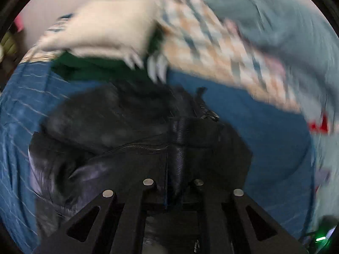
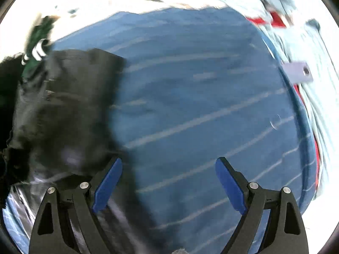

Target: Fold large clothes

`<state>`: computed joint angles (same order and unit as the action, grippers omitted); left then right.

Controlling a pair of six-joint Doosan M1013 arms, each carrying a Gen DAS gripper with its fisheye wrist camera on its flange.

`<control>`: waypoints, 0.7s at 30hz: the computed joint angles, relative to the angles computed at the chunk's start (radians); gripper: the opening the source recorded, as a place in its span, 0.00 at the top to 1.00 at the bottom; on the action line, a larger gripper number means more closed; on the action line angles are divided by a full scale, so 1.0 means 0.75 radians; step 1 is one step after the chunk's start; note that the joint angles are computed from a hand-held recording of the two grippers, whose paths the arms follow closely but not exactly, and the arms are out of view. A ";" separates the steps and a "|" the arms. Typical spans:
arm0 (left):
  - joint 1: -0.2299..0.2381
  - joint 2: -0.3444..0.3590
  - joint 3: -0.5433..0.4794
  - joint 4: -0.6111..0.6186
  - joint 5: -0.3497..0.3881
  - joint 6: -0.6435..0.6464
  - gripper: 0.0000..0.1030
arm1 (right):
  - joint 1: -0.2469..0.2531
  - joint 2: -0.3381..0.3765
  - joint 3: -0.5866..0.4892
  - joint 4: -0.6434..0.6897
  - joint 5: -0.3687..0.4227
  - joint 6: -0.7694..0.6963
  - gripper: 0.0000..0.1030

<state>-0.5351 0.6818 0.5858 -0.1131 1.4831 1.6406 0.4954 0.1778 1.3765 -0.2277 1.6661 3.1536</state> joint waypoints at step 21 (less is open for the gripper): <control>0.097 -0.163 0.241 0.458 -0.036 -0.086 0.03 | -0.219 -0.187 0.154 0.339 -0.786 -0.321 0.24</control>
